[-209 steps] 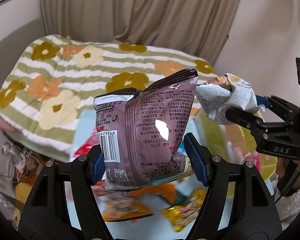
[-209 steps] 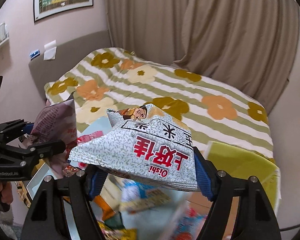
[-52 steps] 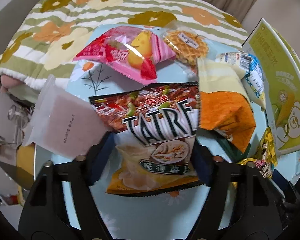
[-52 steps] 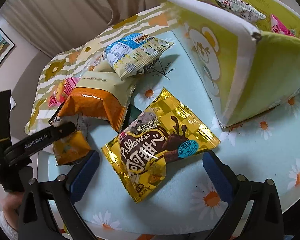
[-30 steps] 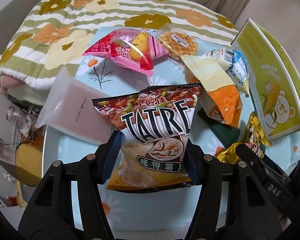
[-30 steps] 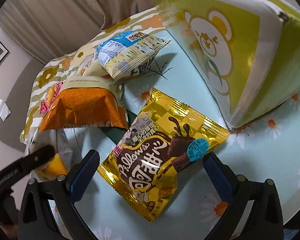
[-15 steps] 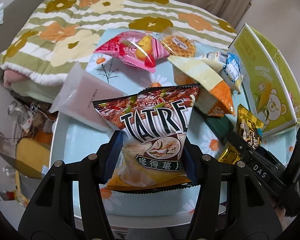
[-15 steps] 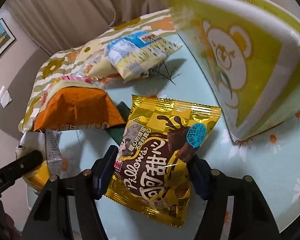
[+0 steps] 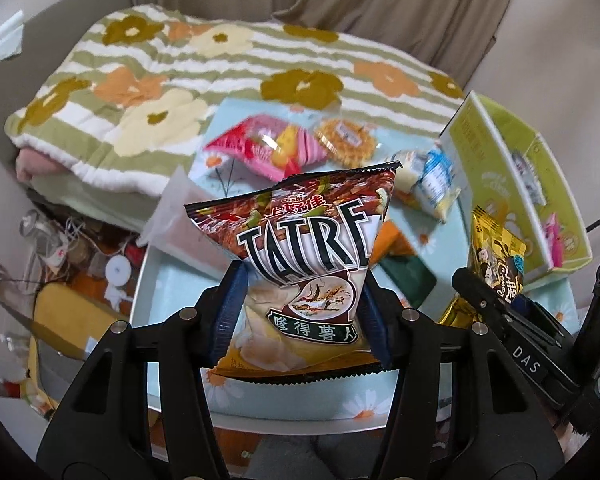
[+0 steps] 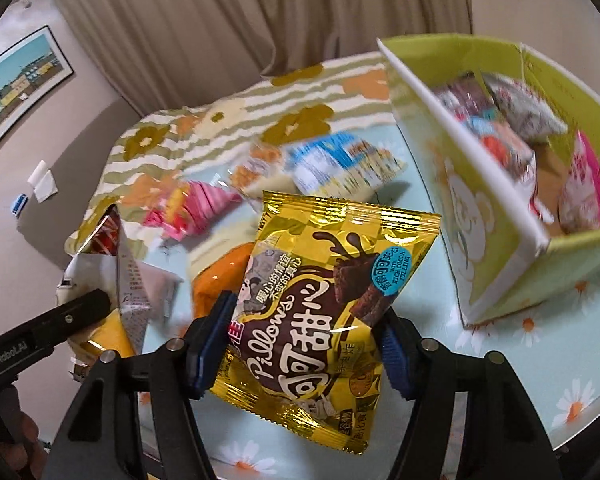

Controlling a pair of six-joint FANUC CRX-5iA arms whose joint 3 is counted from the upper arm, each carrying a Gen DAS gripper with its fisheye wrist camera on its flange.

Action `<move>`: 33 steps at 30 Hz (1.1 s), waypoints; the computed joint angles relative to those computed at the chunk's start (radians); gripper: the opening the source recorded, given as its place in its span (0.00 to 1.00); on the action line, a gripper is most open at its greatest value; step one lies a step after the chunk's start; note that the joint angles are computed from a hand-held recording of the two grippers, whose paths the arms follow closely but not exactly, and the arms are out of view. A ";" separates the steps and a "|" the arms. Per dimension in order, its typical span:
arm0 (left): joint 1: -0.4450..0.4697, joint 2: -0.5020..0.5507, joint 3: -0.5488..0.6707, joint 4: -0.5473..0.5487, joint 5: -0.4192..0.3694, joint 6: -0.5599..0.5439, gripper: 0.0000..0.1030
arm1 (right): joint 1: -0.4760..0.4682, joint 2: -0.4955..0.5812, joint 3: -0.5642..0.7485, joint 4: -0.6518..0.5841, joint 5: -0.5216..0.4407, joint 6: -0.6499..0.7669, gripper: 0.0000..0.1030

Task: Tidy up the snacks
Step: 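Grasp the Tatre chips bag with left tool while right tool grasps the gold Pillows bag, then carry both bags over the yellow-green box and open both tools to drop them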

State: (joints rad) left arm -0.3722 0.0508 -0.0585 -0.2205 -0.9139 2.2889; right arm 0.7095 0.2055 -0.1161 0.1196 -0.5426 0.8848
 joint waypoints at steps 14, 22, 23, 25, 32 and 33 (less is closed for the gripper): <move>-0.028 -0.008 0.147 -0.012 0.058 -0.100 0.49 | -0.033 -0.118 0.018 0.084 0.013 0.005 0.60; -0.090 0.120 0.330 0.020 0.066 -0.164 0.49 | -0.135 -0.160 0.043 0.053 -0.018 0.101 0.60; -0.100 0.138 0.352 0.022 0.068 -0.162 0.49 | -0.150 -0.164 0.045 0.048 -0.019 0.117 0.60; -0.119 0.187 0.411 0.033 0.063 -0.156 0.49 | -0.185 -0.167 0.060 0.028 -0.035 0.161 0.60; -0.182 0.381 0.641 0.075 0.021 -0.159 0.49 | -0.319 -0.146 0.144 -0.089 -0.093 0.340 0.60; -0.192 0.422 0.692 0.080 0.004 -0.159 0.49 | -0.343 -0.136 0.166 -0.124 -0.111 0.381 0.60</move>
State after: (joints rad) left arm -0.5643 0.4733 0.6333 -0.1402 -0.9095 2.1296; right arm 0.3667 0.0690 0.0504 -0.0042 -0.6533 1.2661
